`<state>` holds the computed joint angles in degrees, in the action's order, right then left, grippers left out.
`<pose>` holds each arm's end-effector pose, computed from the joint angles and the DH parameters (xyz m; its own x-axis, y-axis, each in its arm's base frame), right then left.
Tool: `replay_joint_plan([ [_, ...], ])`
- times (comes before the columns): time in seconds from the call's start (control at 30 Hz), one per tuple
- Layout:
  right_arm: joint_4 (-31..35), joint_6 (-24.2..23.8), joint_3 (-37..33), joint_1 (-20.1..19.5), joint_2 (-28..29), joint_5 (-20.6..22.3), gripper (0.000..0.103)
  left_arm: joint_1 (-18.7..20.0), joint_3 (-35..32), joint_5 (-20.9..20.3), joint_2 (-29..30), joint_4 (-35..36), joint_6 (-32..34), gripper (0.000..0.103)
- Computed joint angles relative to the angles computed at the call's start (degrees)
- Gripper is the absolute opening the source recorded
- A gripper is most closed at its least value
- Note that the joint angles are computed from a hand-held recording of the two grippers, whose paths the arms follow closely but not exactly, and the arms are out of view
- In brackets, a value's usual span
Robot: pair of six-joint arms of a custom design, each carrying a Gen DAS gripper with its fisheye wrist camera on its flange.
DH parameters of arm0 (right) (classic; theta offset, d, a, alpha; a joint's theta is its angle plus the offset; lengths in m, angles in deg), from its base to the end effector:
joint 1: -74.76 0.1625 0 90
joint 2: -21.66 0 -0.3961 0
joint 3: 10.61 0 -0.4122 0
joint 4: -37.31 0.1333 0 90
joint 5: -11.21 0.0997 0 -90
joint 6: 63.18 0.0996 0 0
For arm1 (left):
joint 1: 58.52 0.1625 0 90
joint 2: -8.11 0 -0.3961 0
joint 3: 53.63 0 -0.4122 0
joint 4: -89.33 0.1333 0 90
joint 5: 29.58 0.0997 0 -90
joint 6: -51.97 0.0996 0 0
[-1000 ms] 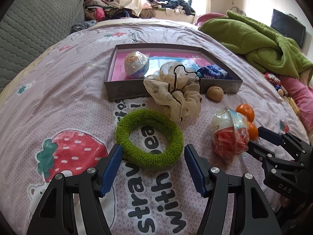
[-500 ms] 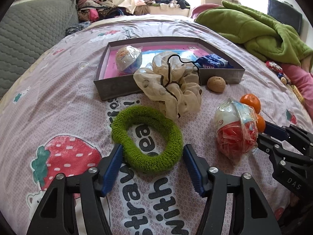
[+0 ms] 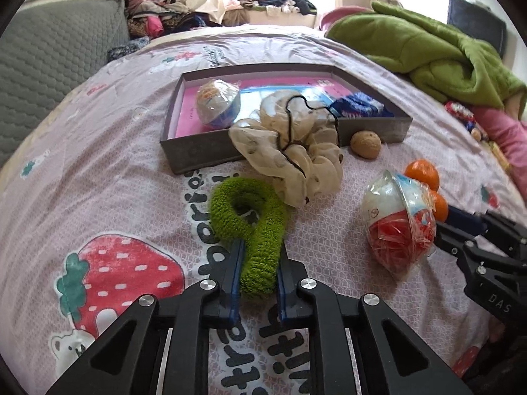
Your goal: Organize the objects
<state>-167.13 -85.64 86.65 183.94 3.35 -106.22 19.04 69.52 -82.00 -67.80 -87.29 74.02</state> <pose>0.2756 -0.5262 -0.1317 -0.7537 -0.3298 0.5684 -0.6010 0.6958 -0.3932 0.0810 -0.5334 0.2463 -0.7320 0.0914 -0.6751 0.4762 0.7774 -0.4111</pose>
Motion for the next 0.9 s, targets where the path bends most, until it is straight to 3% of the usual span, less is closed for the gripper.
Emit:
replay_joint_plan([
  [0.23, -0.7, 0.5, 1.0, -0.2, -0.8, 0.7, 0.036, 0.7, 0.9, -3.0, -2.0, 0.5, -1.6, 0.016],
  [0.9, -0.9, -0.6, 0.0, 0.1, -0.4, 0.4, 0.033, 1.3, 0.7, -5.6, -2.9, 2.3, -4.1, 0.016],
])
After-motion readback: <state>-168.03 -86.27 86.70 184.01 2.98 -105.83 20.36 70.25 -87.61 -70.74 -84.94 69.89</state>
